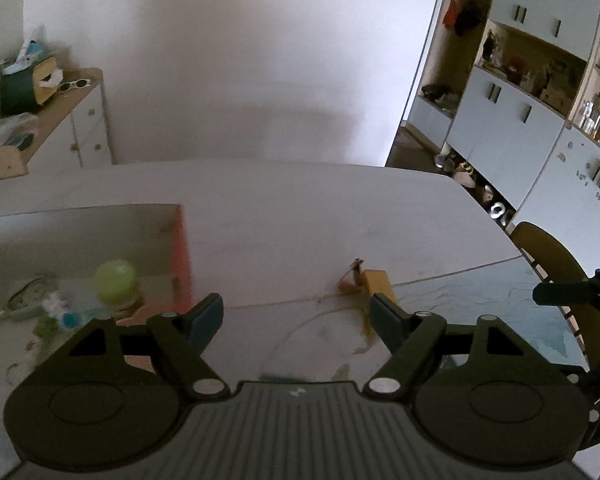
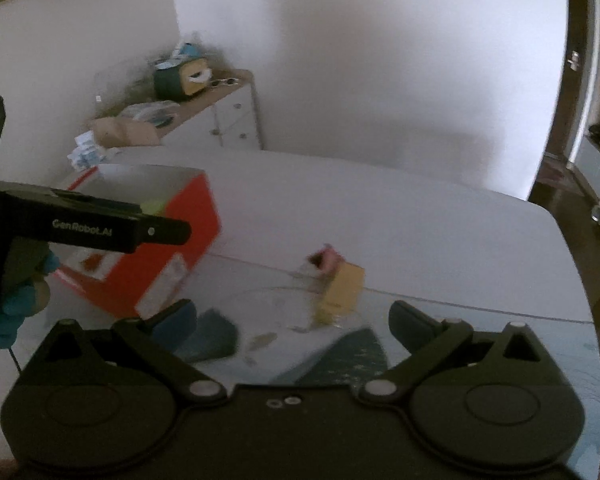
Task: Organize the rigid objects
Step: 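Move both open grippers back to the remaining items on the table, then grasp the yellow box with the right gripper while the left grasps the pink binder clip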
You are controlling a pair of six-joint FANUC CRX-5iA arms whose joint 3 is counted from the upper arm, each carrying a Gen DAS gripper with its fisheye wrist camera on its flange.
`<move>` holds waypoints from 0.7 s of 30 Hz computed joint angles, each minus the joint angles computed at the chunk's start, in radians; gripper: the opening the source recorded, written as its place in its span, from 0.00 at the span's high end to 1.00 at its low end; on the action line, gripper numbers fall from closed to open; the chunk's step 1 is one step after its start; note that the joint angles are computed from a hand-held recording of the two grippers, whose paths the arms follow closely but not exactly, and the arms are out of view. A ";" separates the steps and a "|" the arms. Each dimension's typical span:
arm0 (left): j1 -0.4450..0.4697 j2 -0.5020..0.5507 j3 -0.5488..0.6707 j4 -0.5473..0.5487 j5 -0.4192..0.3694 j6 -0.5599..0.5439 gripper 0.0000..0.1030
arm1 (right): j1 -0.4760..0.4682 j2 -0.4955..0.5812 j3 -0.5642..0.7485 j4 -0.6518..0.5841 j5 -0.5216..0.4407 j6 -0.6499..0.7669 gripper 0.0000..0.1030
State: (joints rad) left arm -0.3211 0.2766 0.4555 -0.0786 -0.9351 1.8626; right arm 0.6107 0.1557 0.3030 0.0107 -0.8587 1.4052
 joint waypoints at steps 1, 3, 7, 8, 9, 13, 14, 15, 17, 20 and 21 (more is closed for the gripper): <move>-0.007 0.019 0.020 -0.003 -0.003 0.005 0.22 | -0.005 -0.001 -0.012 0.012 0.016 -0.013 0.00; -0.022 0.057 0.063 -0.013 -0.013 0.016 0.22 | -0.022 0.001 -0.032 0.030 0.043 -0.036 0.00; -0.045 0.144 0.168 -0.028 -0.047 0.024 0.22 | -0.046 0.030 -0.031 0.020 0.058 -0.032 0.00; -0.048 0.165 0.190 -0.024 -0.053 0.022 0.22 | -0.049 0.036 -0.031 0.017 0.062 -0.029 0.00; -0.050 0.184 0.211 -0.020 -0.060 0.019 0.22 | -0.054 0.044 -0.030 0.014 0.067 -0.026 0.00; -0.051 0.266 0.308 -0.013 -0.111 0.025 0.22 | -0.065 0.078 -0.024 0.012 0.085 -0.021 0.00; -0.050 0.284 0.330 -0.012 -0.121 0.028 0.22 | -0.066 0.085 -0.023 0.015 0.089 -0.025 0.00; -0.048 0.300 0.346 -0.005 -0.125 0.024 0.22 | -0.068 0.096 -0.017 0.011 0.091 -0.029 0.00; -0.048 0.329 0.377 -0.003 -0.138 0.019 0.22 | -0.069 0.111 -0.009 0.010 0.090 -0.041 0.00; -0.048 0.374 0.429 -0.009 -0.164 0.013 0.22 | -0.069 0.141 0.007 0.014 0.089 -0.066 0.00; -0.047 0.388 0.445 -0.007 -0.172 0.009 0.22 | -0.066 0.150 0.007 0.029 0.094 -0.088 0.00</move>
